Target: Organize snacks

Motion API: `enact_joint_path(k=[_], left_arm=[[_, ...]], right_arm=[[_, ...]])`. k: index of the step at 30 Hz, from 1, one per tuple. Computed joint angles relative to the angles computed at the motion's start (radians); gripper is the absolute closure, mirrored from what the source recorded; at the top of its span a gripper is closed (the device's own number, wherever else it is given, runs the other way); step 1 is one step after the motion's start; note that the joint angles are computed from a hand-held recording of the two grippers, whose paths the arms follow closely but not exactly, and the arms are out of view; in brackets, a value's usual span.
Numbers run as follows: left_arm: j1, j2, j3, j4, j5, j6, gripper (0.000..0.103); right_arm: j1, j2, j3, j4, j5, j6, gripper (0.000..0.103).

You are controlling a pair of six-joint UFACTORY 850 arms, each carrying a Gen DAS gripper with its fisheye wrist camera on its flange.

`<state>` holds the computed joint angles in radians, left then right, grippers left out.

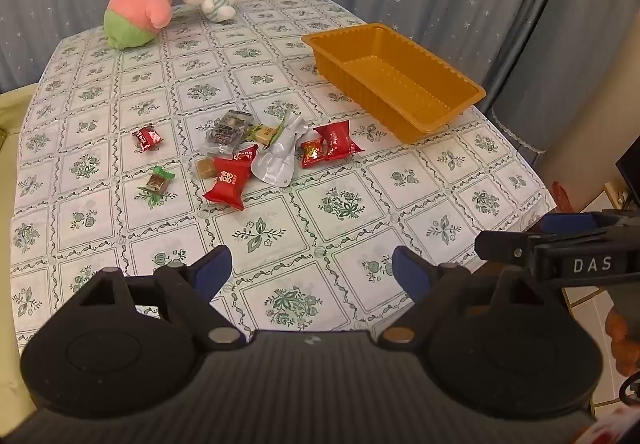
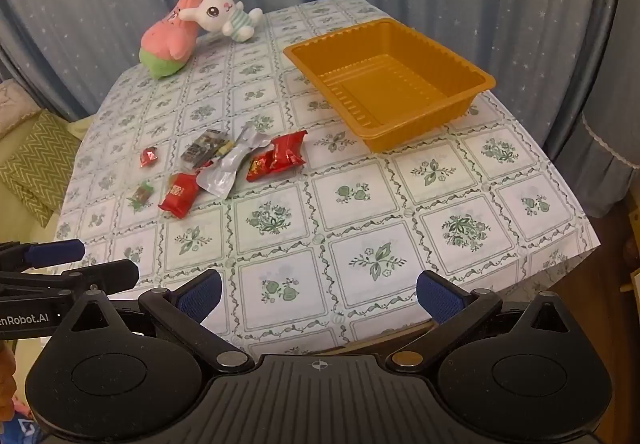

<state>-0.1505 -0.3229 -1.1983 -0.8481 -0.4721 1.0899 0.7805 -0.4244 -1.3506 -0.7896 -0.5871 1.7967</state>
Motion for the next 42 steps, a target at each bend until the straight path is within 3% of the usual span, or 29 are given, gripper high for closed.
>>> enact_joint_path(k=[42], left_arm=[[0.020,-0.020,-0.024,0.003,-0.021,0.007,0.017]], right_arm=[[-0.014,-0.033,-0.036,0.003,0.018,-0.031,0.000]])
